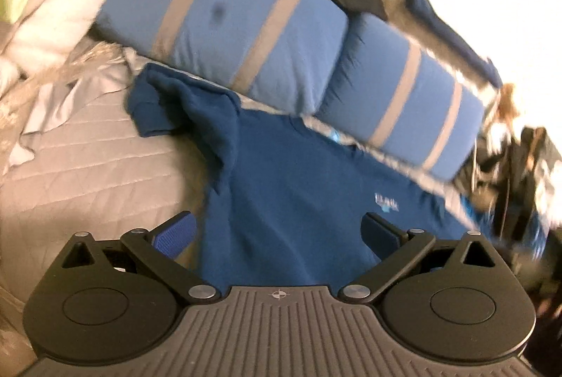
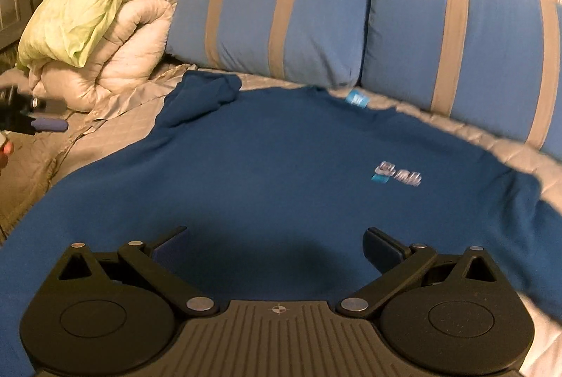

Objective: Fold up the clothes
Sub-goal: 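Pull the hem to flatten the sweatshirt, then open the right gripper, then grasp the sweatshirt sleeve cuff with the left gripper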

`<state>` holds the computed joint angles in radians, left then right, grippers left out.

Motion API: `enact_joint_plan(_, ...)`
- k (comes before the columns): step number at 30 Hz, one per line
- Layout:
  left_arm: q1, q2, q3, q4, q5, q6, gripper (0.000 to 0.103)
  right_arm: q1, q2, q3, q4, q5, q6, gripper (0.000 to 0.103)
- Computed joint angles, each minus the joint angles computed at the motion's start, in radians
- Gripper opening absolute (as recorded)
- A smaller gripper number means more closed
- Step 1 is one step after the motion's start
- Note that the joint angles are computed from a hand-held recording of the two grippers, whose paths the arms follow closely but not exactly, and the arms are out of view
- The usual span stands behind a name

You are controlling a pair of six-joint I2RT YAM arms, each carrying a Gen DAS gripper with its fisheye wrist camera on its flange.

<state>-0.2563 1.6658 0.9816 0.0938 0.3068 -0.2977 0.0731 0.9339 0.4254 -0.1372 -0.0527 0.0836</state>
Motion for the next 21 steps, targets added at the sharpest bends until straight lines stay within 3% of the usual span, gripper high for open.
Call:
enact_joint_plan(7,0.081,0.166,0.205,-0.097,-0.026,0.030,0.102,0.002,0.002,-0.018,0.029,0.017,0.031,0.103)
enact_joint_plan(15,0.114,0.420,0.477,-0.112,-0.103,0.018,0.102,-0.058,0.023,-0.023,0.049,-0.067,0.045,0.103)
enact_joint_plan(21,0.096,0.600,0.680,-0.142,-0.195,0.085,0.101,-0.103,0.060,-0.009,0.049,-0.124,0.079,0.103)
